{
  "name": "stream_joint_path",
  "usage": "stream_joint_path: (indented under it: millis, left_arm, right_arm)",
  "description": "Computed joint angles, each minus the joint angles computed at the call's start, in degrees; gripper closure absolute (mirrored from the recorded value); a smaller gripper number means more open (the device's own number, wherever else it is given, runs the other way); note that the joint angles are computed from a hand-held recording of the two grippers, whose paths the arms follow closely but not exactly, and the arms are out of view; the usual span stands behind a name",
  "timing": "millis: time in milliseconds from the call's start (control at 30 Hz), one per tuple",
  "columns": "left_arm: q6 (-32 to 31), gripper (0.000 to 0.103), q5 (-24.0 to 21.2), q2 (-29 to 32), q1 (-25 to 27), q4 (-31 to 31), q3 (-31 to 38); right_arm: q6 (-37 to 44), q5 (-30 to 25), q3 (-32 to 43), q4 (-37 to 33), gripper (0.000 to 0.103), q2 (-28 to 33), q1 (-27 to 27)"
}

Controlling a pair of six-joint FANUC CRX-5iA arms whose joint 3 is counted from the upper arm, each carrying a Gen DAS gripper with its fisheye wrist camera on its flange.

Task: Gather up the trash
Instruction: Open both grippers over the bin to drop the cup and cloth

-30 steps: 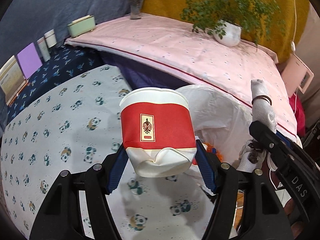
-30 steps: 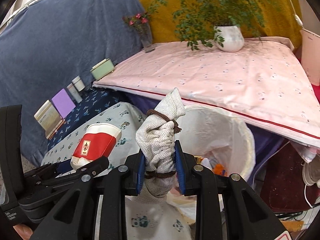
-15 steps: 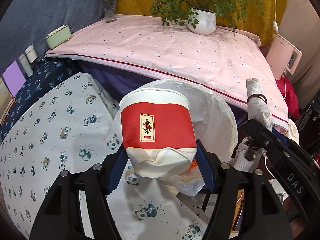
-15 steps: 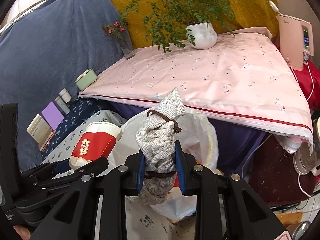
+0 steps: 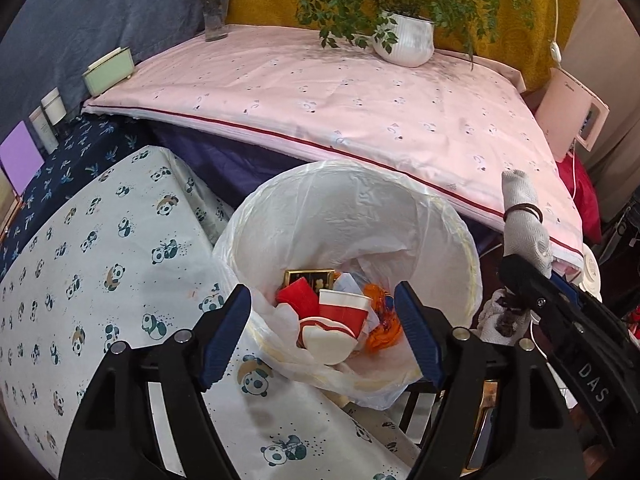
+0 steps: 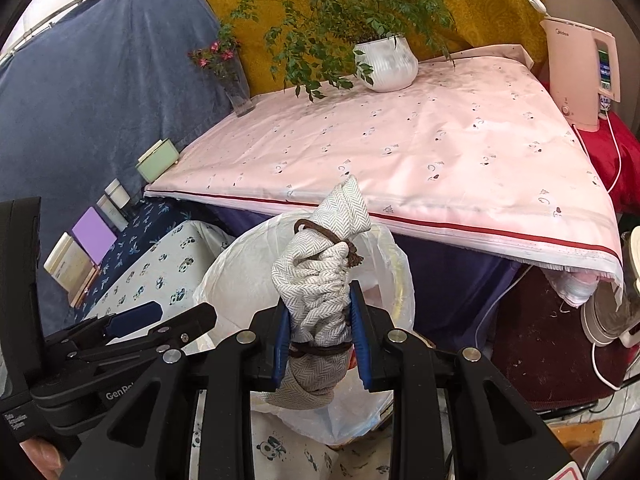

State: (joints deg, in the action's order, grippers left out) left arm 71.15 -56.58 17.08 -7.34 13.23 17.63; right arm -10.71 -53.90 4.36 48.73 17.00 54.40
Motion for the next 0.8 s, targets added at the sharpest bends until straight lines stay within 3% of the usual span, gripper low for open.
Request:
stream_joint_path:
  millis: [633,800]
  left_arm:
    - [3.3,0.029,1.0,-0.9,4.4,-0.8,-1.6]
    - [3.9,0.023,2.2,-1.7,5.1,-1.6,-2.6]
  right_arm:
    - [8.3,1.2,8.8,-4.5,0.076,6.2,-1.2]
    - [10.5,1.0,11.7,-5.3,0.069,8.3,-1.4]
